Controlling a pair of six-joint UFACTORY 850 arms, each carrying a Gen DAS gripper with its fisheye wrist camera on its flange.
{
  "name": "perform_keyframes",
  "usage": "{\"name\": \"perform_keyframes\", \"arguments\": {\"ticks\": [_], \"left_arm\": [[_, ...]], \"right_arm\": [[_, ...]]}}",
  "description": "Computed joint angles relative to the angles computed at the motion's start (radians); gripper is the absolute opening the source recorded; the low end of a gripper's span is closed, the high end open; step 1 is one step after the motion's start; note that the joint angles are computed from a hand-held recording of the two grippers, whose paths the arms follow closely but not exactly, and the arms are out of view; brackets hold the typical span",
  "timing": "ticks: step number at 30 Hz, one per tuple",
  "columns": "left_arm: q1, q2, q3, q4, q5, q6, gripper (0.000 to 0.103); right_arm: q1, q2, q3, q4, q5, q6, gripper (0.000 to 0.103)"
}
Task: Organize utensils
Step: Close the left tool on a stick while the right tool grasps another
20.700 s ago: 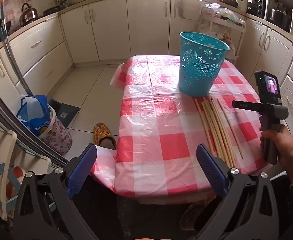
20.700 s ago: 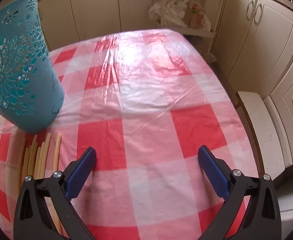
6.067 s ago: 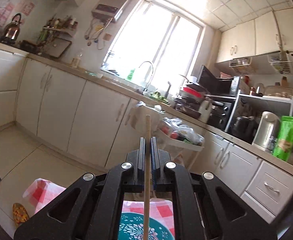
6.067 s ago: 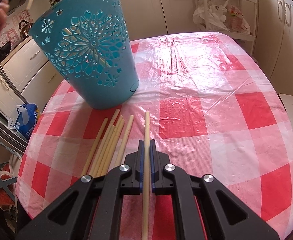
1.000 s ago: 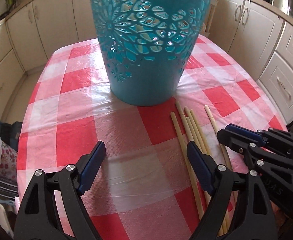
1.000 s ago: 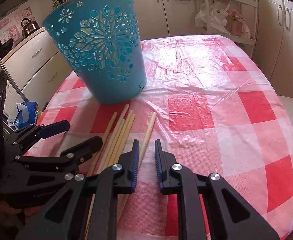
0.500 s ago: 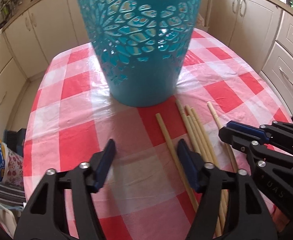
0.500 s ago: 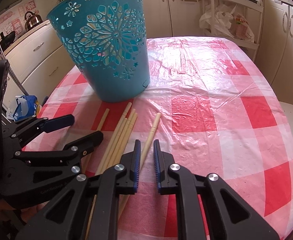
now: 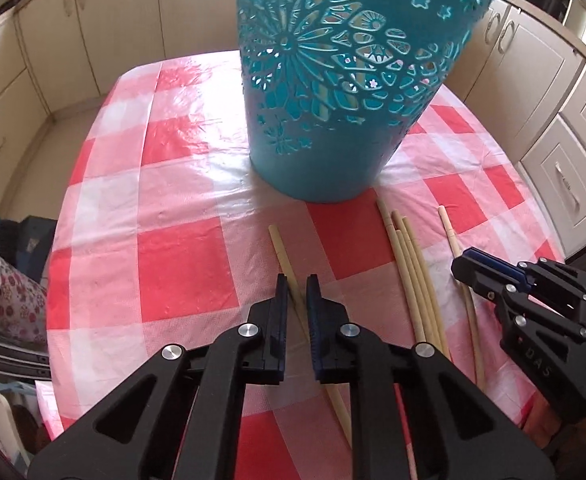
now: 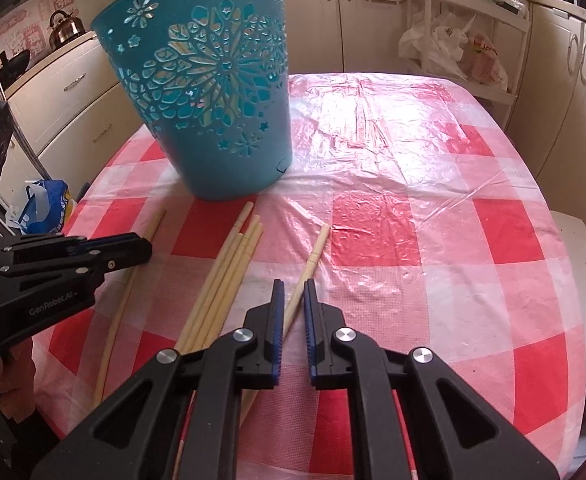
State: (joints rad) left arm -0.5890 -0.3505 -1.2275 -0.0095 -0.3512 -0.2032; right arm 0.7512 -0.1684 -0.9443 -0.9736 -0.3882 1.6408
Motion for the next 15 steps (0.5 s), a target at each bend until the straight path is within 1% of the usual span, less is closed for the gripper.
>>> {"name": "perform_keyframes", "arguments": {"ticks": [1,2,4,7,9,11,15], "left_arm": [[-0.002,-0.001,0.000,0.008,0.006,0.000,0.008],[-0.001,-0.001,0.003,0.007,0.013,0.007,0.007],[0.007,0.002,0.008,-0.042,0.016,0.054,0.006],[0.014,0.006,0.009,-0.087,0.003,0.105,0.005],[0.009,0.001,-0.002,-0.043,-0.014,0.080,0.006],[0.000,-0.005,-0.014,0.009,-0.029,0.042,0.007],[-0.031,-0.016,-0.022,0.235,-0.030,-0.117,0.008]], "right_arm": [[0.000,0.000,0.001,-0.004,0.011,-0.004,0.009],[0.001,-0.001,0.001,-0.004,0.018,-0.012,0.007],[0.003,-0.001,0.002,-0.005,0.030,-0.025,0.006],[-0.001,0.004,0.008,-0.010,0.031,-0.008,0.006],[-0.013,0.010,0.017,0.017,0.052,-0.018,0.006],[-0.013,0.011,0.016,0.024,0.051,-0.029,0.006],[0.002,0.000,0.003,0.008,0.011,-0.039,0.006]]}}
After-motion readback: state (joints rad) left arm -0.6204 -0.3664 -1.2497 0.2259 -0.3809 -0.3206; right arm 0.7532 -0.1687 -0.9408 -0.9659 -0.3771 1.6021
